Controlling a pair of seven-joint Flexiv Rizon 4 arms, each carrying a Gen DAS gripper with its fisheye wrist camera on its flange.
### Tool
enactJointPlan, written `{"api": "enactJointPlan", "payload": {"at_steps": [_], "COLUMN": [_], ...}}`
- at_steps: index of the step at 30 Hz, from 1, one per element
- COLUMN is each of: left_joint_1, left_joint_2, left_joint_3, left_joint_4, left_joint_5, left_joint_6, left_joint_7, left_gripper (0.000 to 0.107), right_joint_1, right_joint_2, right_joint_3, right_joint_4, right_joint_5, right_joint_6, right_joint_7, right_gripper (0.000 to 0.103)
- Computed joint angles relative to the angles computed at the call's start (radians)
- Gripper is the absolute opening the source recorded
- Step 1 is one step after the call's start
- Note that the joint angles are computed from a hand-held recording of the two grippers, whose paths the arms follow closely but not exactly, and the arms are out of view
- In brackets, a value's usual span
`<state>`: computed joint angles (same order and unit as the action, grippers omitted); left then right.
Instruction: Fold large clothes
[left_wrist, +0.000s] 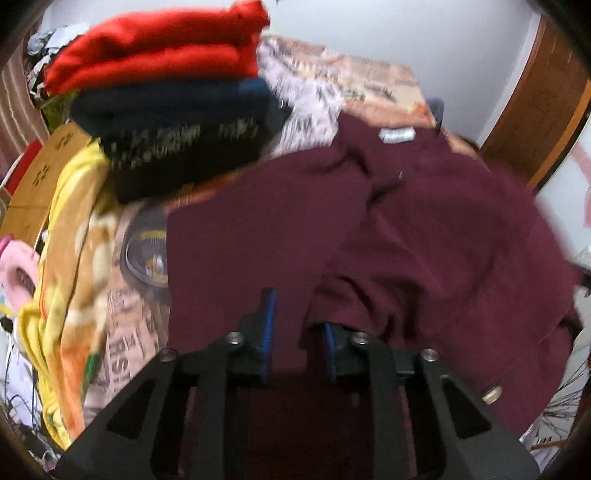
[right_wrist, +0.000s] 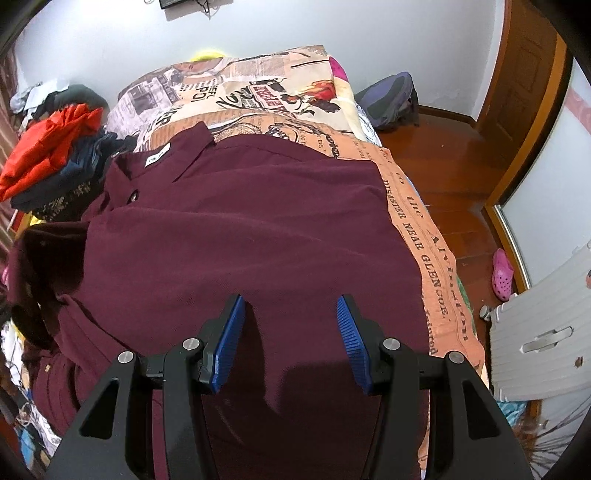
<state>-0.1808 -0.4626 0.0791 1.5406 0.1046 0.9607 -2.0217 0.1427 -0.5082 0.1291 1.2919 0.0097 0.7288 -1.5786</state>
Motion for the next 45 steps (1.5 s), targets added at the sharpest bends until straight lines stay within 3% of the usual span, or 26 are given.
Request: {"api": "enactJointPlan", "payload": {"at_steps": [3, 6, 12, 15, 17, 22, 29, 31, 33, 41, 45], "left_joint_1": [-0.022, -0.039, -0.024, -0.048, -0.055, -0.047, -0.085, -0.118, -0.157, -0.241, -0.22], "left_joint_2": [0.004, 0.032, 0.114, 0.135, 0.133, 0.097, -0.021, -0.052, -0.083, -0.151, -0.122], "left_joint_3": [0.012, 0.025, 0.012, 0.027, 0.026, -0.015, -0.071, -0.06, -0.034, 0.074, 0.103], "left_joint_4": [-0.018, -0.011, 0.029, -0.004, -0.034, -0.098, -0.21, -0.252, -0.295, -0.393, -0.358], "left_joint_5": [0.039, 0.094, 0.114, 0.194, 0.235, 0.221, 0.11, 0.114, 0.143, 0.29, 0.341], "left_joint_6": [-0.099, -0.123, -0.049, -0.027, -0.016, 0.031, -0.019, -0.045, -0.064, -0.174, -0.188], "left_joint_7": [0.009, -0.011, -0.053, -0.104, -0.117, -0.063, 0.111, 0.137, 0.13, 0.047, -0.023], "left_gripper": [0.034, 0.043, 0.056, 0.07, 0.072, 0.079, 0.079, 0.084, 0.096, 0.097, 0.097], "right_joint_1": [0.006, 0.011, 0.015, 0.019, 0.019, 0.018, 0.011, 0.009, 0.005, -0.004, -0.004], "right_joint_2": [0.002, 0.005, 0.004, 0.005, 0.005, 0.009, 0.012, 0.013, 0.013, 0.012, 0.011], "right_joint_3": [-0.002, -0.004, 0.003, 0.004, 0.005, 0.009, 0.005, 0.003, 0.003, 0.005, 0.003], "right_joint_4": [0.003, 0.008, 0.005, 0.004, 0.004, 0.01, 0.013, 0.016, 0.016, 0.017, 0.016], "right_joint_5": [-0.009, -0.017, -0.011, -0.011, -0.009, 0.0, 0.008, 0.008, 0.012, 0.024, 0.021], "right_joint_6": [-0.006, -0.005, -0.008, -0.006, -0.006, -0.001, -0.01, -0.01, -0.01, -0.005, -0.004], "right_joint_7": [0.002, 0.005, 0.007, 0.006, 0.003, -0.002, -0.001, 0.002, 0.006, 0.01, 0.012], "right_gripper": [0.048, 0.048, 0.048, 0.048, 0.048, 0.048, 0.048, 0.048, 0.048, 0.048, 0.048]}}
